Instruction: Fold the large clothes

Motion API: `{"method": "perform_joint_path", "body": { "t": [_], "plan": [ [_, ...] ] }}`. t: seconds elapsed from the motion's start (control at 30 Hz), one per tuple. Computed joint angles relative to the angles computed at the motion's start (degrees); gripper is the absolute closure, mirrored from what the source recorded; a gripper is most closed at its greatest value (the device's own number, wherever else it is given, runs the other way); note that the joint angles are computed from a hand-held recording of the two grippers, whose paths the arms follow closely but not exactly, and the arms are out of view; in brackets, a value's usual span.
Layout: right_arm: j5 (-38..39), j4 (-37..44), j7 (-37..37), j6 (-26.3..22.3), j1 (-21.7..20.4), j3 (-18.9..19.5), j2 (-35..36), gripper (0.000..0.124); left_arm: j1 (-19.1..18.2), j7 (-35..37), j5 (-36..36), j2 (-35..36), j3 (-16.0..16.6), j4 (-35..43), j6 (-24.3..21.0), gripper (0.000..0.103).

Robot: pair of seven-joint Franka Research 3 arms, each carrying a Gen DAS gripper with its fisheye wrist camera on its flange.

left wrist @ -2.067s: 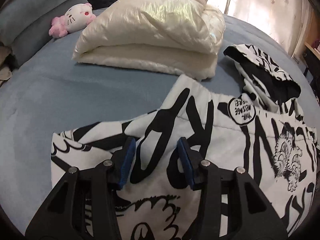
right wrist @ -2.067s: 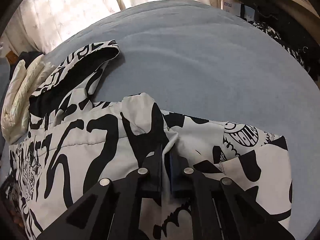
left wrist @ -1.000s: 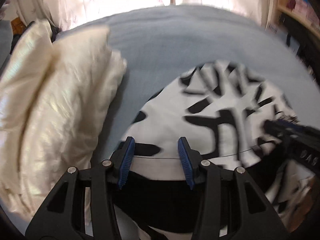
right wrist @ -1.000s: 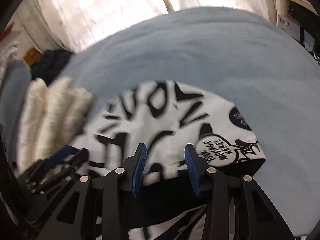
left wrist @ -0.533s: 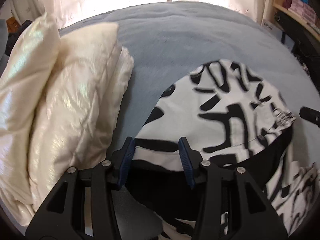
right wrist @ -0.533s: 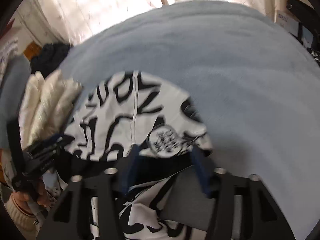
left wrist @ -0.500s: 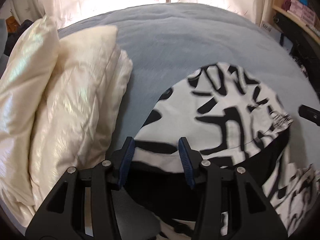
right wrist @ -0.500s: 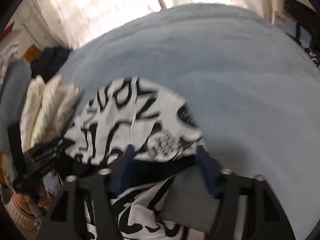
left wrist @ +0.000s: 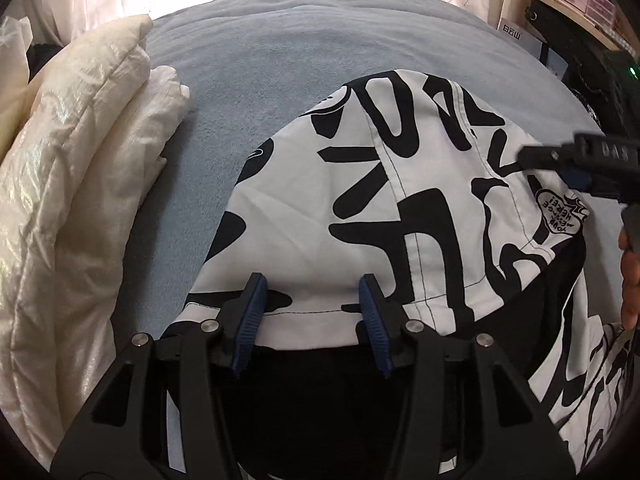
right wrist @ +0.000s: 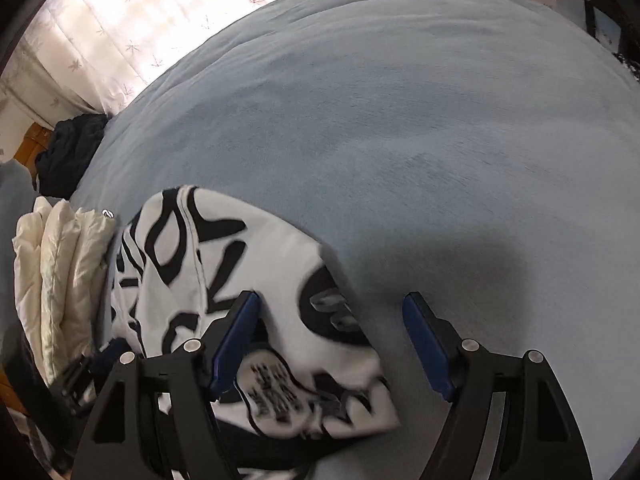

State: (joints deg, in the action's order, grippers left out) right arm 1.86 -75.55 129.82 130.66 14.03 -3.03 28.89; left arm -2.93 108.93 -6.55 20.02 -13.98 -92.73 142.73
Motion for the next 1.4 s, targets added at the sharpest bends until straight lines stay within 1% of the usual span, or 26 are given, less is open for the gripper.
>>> {"method": "perform_joint_path", "body": {
  "t": [0.07, 0.1, 0.13, 0.2, 0.23, 0.27, 0.33, 0.37, 0.43, 0.53, 0.6, 0.67, 0.73, 0.77, 0.8, 0.9, 0.93, 1.0, 1.07, 1.13, 1.2, 1.27, 1.3, 1.33, 1.37, 1.4],
  "plan": [
    [2.0, 2.9, -1.4, 0.0, -0.9, 0.9, 1.9, 0.049, 0.5, 0.7, -0.7, -0.3, -0.2, -0.5, 0.5, 0.058],
    [2.9, 4.6, -2.1, 0.4, -1.1, 1.5, 3.2, 0.055, 0.2, 0.4, -0.6, -0.2, -0.2, -0.9, 1.1, 0.058],
    [3.2, 6.9, -3.2, -0.5, -1.0, 1.8, 4.6, 0.063, 0.3, 0.4, -0.7, -0.4, -0.2, -1.5, 1.8, 0.058],
    [1.0, 10.9, -4.6, -4.0, 0.5, 1.1, 6.4, 0.099, 1.2, 1.3, -2.2, -3.0, -0.5, -5.6, 3.4, 0.058],
    [-0.3, 11.4, -5.0, -3.9, 1.5, 0.7, 6.6, 0.105, 1.3, 1.5, -2.6, -3.4, -0.4, -6.1, 3.4, 0.058],
    [-1.0, 9.8, -5.7, -2.2, 2.1, 0.5, 5.4, 0.113, 1.0, 1.1, -2.6, -3.8, -0.3, -6.9, 3.9, 0.058],
    [-2.3, 2.4, -7.0, 3.9, 3.3, 0.6, 0.3, 0.116, 0.9, 0.9, -3.3, -4.8, -0.3, -8.2, 4.0, 0.058],
    [-3.3, 0.0, -7.4, 6.0, 3.9, 0.4, -1.4, 0.117, 1.2, 1.2, -3.8, -5.4, -0.2, -8.8, 3.9, 0.058],
    [-7.9, -7.1, -8.6, 11.1, 6.1, -0.2, -7.0, 0.117, 1.9, 2.3, -6.0, -7.7, -0.1, -11.0, 3.5, 0.058],
    [-15.2, -15.5, -9.2, 16.1, 8.6, -0.1, -14.2, 0.118, 3.4, 7.4, -11.8, -13.2, 0.5, -16.3, 3.0, 0.058],
    [-18.0, -21.5, -9.3, 19.4, 9.1, 1.3, -19.4, 0.118, 3.8, 10.8, -15.2, -17.3, 2.2, -19.8, 1.9, 0.058],
    [-19.2, -25.6, -8.9, 20.9, 9.0, 3.1, -23.2, 0.118, 3.4, 14.3, -19.0, -21.2, 4.2, -23.3, 1.1, 0.058],
    [-22.4, -31.7, -7.6, 22.6, 9.2, 5.3, -28.9, 0.118, 3.1, 17.8, -22.5, -26.5, 7.1, -27.5, -1.1, 0.058],
    [-23.3, -33.5, -7.2, 22.6, 9.0, 6.5, -30.7, 0.118, 2.7, 18.7, -23.2, -27.8, 8.3, -28.4, -2.1, 0.058],
    [-25.1, -35.8, -6.0, 22.1, 9.0, 8.0, -33.1, 0.118, 2.5, 19.9, -24.1, -30.0, 9.8, -30.0, -3.3, 0.058],
    [-25.6, -42.4, -7.0, 21.1, 9.1, 12.2, -39.7, 0.118, 2.0, 23.9, -26.2, -37.1, 14.8, -35.2, -7.7, 0.058],
    [-26.4, -44.5, -6.8, 19.7, 9.1, 14.0, -42.0, 0.118, 1.9, 24.6, -26.5, -38.9, 16.1, -36.4, -9.0, 0.058],
    [-26.9, -48.1, -6.0, 16.7, 8.8, 17.2, -45.9, 0.118, 2.0, 26.9, -27.2, -42.9, 19.4, -38.8, -13.6, 0.058],
    [-26.9, -51.3, -4.0, 12.3, 8.2, 20.5, -50.0, 0.118, 2.4, 28.2, -27.6, -45.7, 21.8, -40.3, -17.4, 0.058],
    [-26.9, -54.2, -1.7, 9.1, 7.4, 23.0, -53.9, 0.118, 2.9, 29.5, -27.9, -48.6, 24.3, -41.0, -23.0, 0.058],
    [-26.6, -56.4, 2.2, 6.0, 6.9, 25.9, -57.6, 0.118, 3.6, 30.8, -28.3, -50.6, 26.4, -41.2, -27.5, 0.058],
    [-22.7, -59.2, 4.8, 2.1, 8.3, 26.5, -62.8, 0.116, 4.3, 32.5, -28.6, -51.3, 28.1, -40.5, -31.7, 0.056],
    [-21.0, -60.5, 6.1, 1.3, 8.6, 26.6, -64.9, 0.111, 4.7, 33.5, -28.8, -51.6, 28.7, -40.3, -33.3, 0.053],
    [-19.5, -61.8, 7.1, 0.9, 8.9, 26.7, -66.9, 0.110, 5.2, 34.1, -29.1, -52.4, 28.9, -40.5, -34.5, 0.050],
    [-17.7, -62.9, 8.6, 0.9, 9.3, 26.9, -68.6, 0.108, 5.5, 34.2, -29.4, -53.3, 28.7, -40.8, -35.1, 0.050],
    [-16.9, -62.8, 10.1, 1.4, 8.6, 28.0, -68.4, 0.103, 5.9, 34.2, -29.4, -53.0, 28.9, -40.5, -35.9, 0.050]
  ]
}}
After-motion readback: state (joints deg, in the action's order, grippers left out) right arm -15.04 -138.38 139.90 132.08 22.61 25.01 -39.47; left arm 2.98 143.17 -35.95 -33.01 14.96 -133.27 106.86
